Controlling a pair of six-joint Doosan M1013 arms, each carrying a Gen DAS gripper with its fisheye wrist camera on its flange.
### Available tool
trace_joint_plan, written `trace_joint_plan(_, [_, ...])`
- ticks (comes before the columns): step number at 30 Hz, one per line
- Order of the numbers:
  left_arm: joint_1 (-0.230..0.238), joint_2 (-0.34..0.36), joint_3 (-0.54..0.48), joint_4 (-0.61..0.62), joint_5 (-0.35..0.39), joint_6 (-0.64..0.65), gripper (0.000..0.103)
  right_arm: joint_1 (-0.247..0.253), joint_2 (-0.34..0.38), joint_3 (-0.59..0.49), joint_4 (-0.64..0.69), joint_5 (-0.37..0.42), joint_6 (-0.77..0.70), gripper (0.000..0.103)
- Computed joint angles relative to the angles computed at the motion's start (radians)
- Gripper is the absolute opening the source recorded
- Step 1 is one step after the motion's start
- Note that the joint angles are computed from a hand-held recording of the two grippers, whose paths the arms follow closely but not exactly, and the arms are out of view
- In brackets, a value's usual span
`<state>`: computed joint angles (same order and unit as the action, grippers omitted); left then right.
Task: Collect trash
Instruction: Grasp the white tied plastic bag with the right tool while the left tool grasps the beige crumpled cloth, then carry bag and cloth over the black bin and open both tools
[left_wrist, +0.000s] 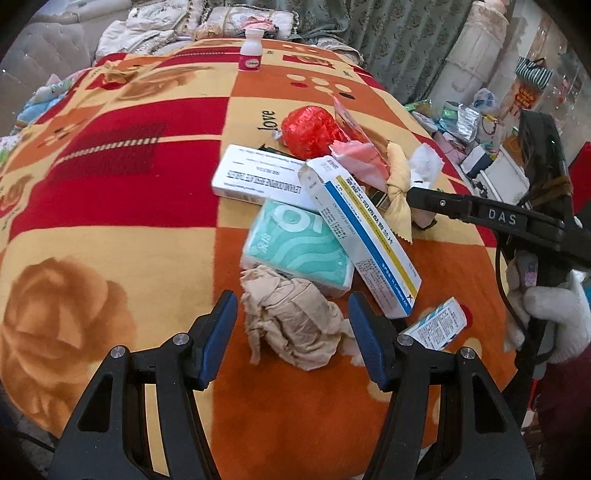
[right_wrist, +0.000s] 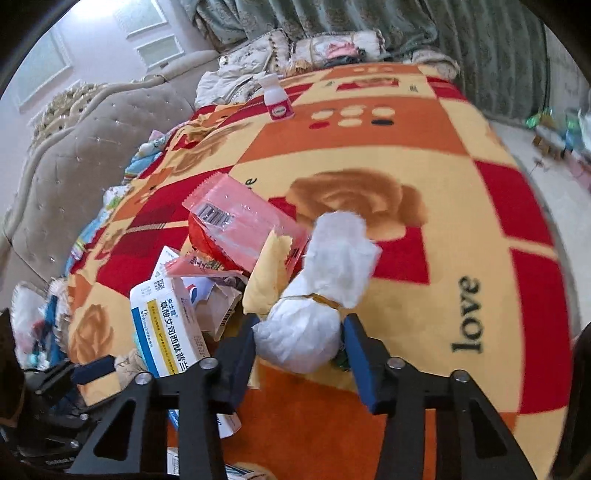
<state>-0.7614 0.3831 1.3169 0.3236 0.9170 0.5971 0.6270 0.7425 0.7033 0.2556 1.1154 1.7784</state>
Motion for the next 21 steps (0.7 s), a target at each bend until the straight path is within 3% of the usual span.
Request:
trace_joint_plan(2, [0.008, 0.001, 0.004, -0.036, -0.017, 0.024, 0.060, 0.001, -0.009, 0.017, 0.004, -0.017, -0.014, 0.035])
trace_joint_plan(5, [0.018, -0.003, 0.015, -0.090, -0.041, 0.050, 0.034, 0.001, -0.025, 0.033, 0.002, -0.029, -0.032, 0.032])
trace_joint_plan(8, [0.022, -0.017, 0.031, -0.105, -0.067, 0.049, 0.026, 0.000, -0.065, 0.082, -0.008, -0.078, -0.047, 0.032])
trace_joint_plan(21, [-0.004, -0.041, -0.023, -0.038, -0.084, 0.091, 0.026, -0.013, -0.161, 0.206, -0.023, -0.151, -0.052, 0.032])
